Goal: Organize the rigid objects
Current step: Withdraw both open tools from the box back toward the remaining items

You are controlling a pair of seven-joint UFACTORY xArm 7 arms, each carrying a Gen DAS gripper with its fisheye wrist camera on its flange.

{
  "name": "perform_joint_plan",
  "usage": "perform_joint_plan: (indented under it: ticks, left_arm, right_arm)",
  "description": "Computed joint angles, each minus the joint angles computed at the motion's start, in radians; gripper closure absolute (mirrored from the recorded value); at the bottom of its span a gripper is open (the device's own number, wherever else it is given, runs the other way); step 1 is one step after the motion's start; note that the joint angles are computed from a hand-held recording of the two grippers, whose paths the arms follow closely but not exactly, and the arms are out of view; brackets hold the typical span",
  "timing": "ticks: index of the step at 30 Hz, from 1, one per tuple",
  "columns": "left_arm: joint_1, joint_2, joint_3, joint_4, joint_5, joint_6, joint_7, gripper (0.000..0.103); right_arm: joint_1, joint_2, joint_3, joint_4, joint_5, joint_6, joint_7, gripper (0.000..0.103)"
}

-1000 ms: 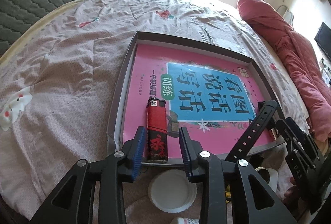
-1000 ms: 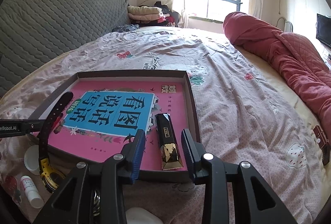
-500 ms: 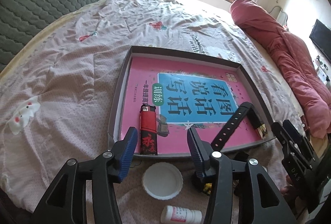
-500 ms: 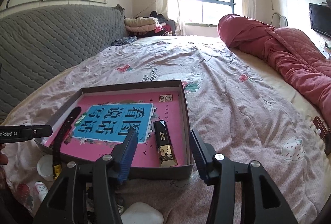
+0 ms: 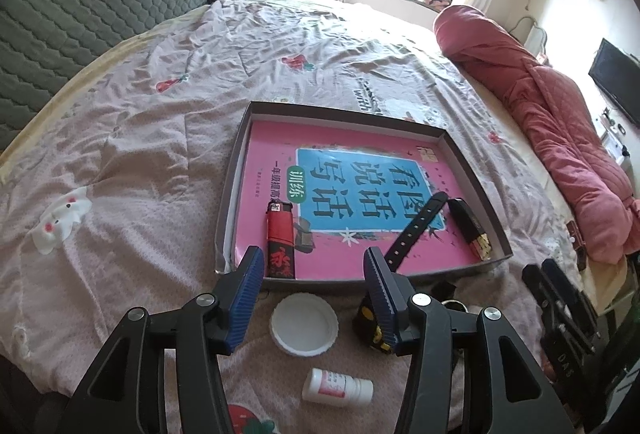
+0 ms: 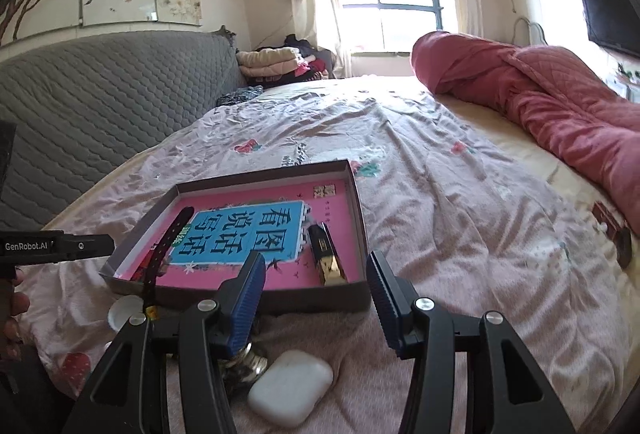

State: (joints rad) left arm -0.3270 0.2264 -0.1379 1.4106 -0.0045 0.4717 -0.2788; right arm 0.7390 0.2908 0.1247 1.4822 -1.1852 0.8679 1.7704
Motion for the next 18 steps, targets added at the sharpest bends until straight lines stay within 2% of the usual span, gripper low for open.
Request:
perform_joint_plan:
  ticks: [4,14,18]
  left_arm:
    - [0.005,-0.029,-0.005,-0.03,-0.012,-0.01,0.016,0.046]
    - [0.013,-0.099,-0.016,-0.097,-0.053,-0.031,0.058,0.045]
    - [0.013,-0.131,-0.02,-0.127,-0.065,-0.035,0.081,0.044]
  right_arm:
    - [0.01,-0.01,0.015,-0.011,0.046,0.026,-0.018,0.051]
    - [0.037,-0.03,0.038,-0.015,0.096,0.095,0.032,0.051]
    - [0.047,-0.021,0.048,0.002,0.119,0.125,0.006,0.051]
